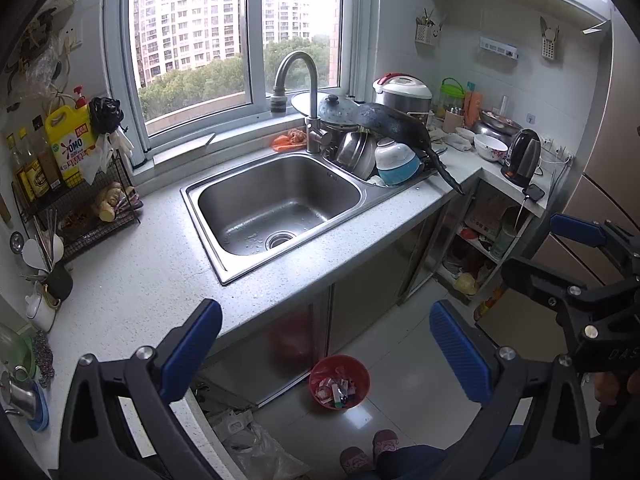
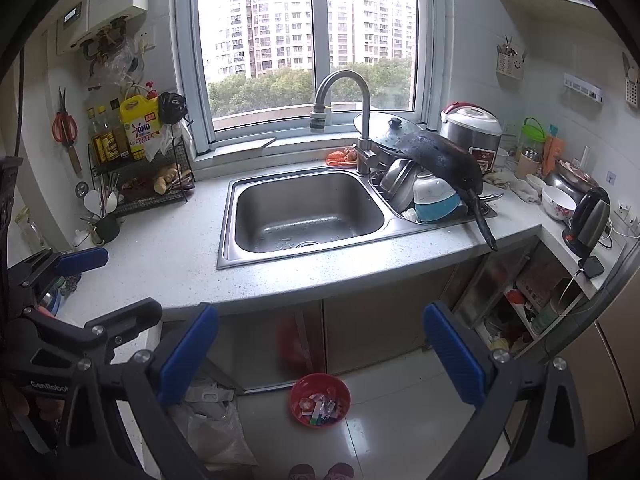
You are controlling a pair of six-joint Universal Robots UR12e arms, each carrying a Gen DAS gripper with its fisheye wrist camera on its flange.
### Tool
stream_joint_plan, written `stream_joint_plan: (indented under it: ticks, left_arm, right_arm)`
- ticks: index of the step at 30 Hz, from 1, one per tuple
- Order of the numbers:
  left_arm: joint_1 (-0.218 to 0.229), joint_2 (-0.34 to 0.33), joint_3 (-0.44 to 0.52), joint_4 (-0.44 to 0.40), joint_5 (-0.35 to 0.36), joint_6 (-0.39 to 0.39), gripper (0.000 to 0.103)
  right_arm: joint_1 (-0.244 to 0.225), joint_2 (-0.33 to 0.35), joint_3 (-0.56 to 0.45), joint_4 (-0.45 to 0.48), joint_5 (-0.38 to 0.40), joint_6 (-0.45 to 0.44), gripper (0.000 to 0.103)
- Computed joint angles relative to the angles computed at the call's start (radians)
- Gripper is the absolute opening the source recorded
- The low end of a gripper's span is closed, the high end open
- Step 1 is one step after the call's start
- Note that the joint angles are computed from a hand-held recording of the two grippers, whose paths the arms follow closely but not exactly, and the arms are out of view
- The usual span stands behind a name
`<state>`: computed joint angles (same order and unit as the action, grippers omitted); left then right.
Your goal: Collect trash
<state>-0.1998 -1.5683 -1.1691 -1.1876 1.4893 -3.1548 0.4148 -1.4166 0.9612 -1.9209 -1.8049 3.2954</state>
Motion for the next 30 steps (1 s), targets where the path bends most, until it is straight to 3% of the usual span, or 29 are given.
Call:
stream_joint_plan:
  ticks: [30]
  left_arm:
    - [0.003, 0.003, 0.003, -0.031, -0.001, 0.001, 0.103]
  right_arm:
    - [0.005, 0.010, -0.029, 0.056, -0.010, 0.003, 0.103]
